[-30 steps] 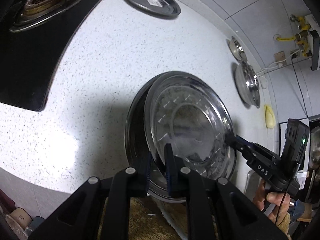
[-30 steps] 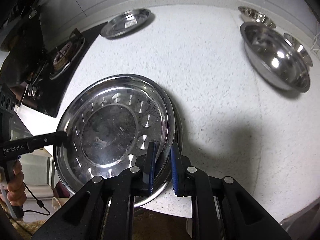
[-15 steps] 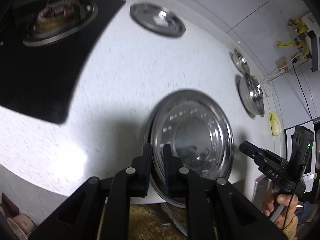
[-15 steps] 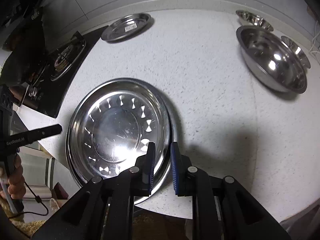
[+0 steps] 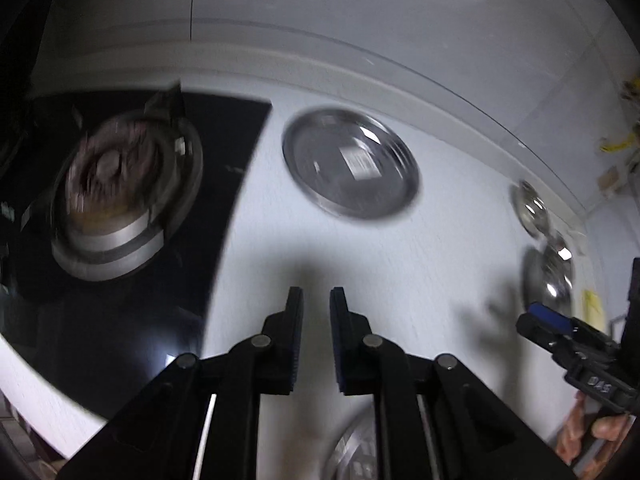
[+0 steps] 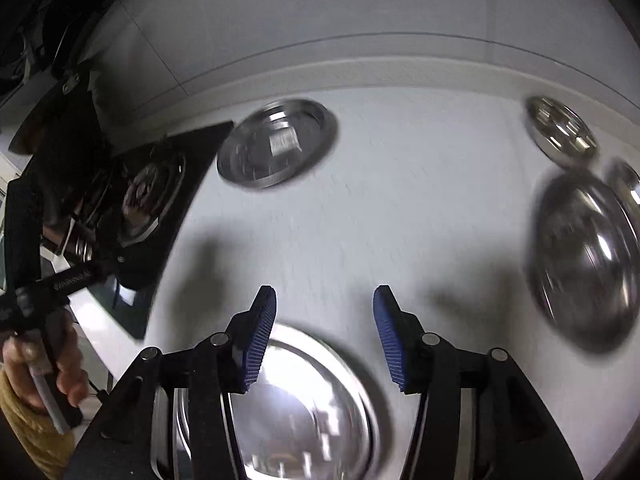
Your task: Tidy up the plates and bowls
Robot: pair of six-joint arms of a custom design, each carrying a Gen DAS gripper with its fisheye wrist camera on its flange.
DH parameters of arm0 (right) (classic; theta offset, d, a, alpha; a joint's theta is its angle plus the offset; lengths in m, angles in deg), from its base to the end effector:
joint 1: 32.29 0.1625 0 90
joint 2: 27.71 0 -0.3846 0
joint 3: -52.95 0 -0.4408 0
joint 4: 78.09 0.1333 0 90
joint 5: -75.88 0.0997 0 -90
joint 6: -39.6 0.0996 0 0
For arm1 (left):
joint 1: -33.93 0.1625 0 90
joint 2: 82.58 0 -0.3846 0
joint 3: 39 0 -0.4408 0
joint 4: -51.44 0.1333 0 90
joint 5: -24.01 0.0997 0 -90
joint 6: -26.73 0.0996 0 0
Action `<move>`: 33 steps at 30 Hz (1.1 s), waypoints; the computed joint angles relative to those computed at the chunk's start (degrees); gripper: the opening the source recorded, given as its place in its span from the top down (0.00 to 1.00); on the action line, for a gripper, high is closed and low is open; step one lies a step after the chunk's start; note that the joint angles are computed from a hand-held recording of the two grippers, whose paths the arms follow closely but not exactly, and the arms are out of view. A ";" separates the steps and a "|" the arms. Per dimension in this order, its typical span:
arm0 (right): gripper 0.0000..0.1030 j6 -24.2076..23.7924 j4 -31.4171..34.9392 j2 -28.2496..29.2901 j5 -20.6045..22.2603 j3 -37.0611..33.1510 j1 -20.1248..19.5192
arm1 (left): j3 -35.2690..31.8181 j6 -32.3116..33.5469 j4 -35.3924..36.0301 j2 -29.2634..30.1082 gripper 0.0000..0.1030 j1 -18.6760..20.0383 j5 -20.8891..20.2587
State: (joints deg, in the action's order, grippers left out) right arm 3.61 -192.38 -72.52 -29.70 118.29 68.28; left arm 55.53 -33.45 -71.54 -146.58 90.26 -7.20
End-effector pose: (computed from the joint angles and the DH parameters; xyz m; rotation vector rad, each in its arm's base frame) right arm 0.2499 -0.7585 0.1898 1.1193 -2.6341 0.0055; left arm -0.1786 -0.6622 0.2370 -0.5514 2.2204 -0.9748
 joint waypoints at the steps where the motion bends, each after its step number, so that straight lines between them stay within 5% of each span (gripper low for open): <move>1: 0.51 0.66 0.98 2.32 0.35 -2.84 0.28 | -1.78 1.51 0.00 1.07 0.87 0.97 0.61; 5: 0.48 2.95 3.23 14.13 -0.21 -16.76 1.43 | -7.43 5.16 -3.00 4.82 0.67 5.10 1.47; 14: 0.48 6.12 13.09 34.38 -2.19 -44.21 1.75 | -16.07 6.57 -3.23 9.91 0.67 11.37 -0.37; 18: 0.48 6.59 18.00 41.78 -2.51 -55.79 1.56 | -17.45 8.98 -7.38 10.83 0.67 13.42 -5.06; 22: 0.49 5.46 17.15 42.17 -2.06 -55.58 1.70 | -17.03 12.18 -13.85 10.95 0.67 14.40 -7.28; 24: 0.72 4.35 15.86 41.84 -2.69 -54.29 1.93 | -16.95 15.38 -17.72 11.18 0.68 15.12 -9.85; 26: 0.89 2.75 15.66 42.91 -4.19 -55.12 2.43 | -17.49 15.76 -17.45 11.71 0.88 15.26 -9.60; 29: 0.89 0.59 8.07 37.21 -7.51 -43.80 3.24 | -17.18 14.98 -16.50 11.41 0.94 15.30 -9.15; 33: 0.89 0.08 4.66 32.29 -6.63 -36.45 3.49 | -13.77 14.78 -16.81 8.79 0.93 12.60 -7.19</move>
